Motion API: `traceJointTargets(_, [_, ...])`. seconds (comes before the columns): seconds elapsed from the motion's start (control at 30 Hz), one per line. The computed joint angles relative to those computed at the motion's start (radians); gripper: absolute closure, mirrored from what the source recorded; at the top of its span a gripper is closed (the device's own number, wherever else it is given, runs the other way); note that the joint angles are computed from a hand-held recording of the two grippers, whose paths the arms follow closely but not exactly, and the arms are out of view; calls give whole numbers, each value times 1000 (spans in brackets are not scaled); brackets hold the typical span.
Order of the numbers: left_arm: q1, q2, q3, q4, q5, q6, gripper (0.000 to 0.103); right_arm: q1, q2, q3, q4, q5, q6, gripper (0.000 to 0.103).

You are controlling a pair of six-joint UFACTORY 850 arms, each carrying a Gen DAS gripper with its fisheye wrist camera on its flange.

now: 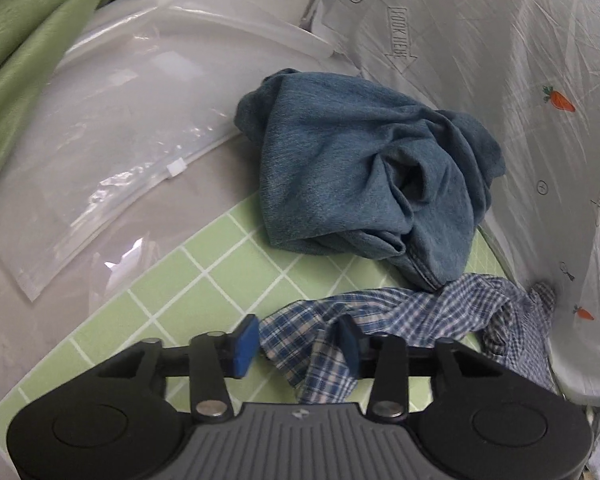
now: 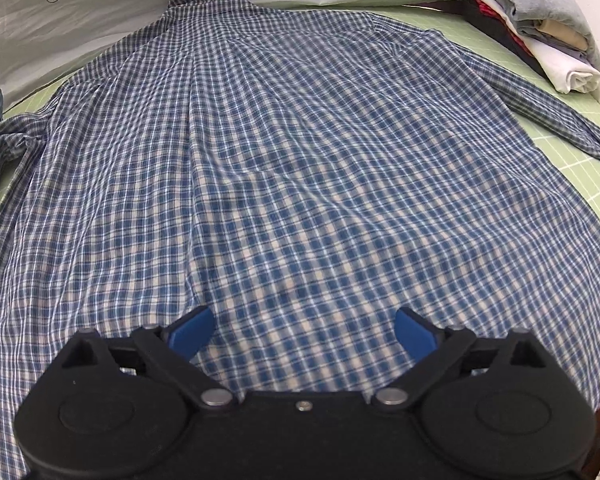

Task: Fold clothes

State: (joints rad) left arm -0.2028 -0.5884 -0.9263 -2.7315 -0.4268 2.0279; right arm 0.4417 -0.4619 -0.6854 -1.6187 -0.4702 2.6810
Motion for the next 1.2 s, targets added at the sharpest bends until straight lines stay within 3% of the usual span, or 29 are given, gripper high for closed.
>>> traceJointTargets(0.03, [5,-4,-7,55,-13,-26,96,4,-3,-3,8,-5,3,4])
traceJointTargets(0.13, [17,-16,-28,181,-46,-75,98,14,-11,-12,37,-18,5,3])
traceJointTargets(0.4, [62,-23,-87,-95,12,176,99,22,-19,-31,123,-21,-33,3])
traceJointTargets(0.67, [72,-123,-236,0,113,142,99,0,-27,-48,167,6,-75,0])
traceJointTargets(0.77, [77,-152,-263,36,123,69,93,-10,-31,-62,197,14,-107,0])
traceJointTargets(0.87, [99,-159,-260,126,81,-71,84,-20,-36,-72,213,20,-127,0])
traceJointTargets(0.93, [111,-144,-238,127,51,-100,55,-25,-39,-78,221,21,-138,0])
traceJointTargets(1.0, [118,-120,-201,87,15,-79,40,-27,-42,-84,226,21,-146,0])
traceJointTargets(1.2, [123,-49,-86,53,-45,-71,34,-29,-45,-89,225,20,-148,0])
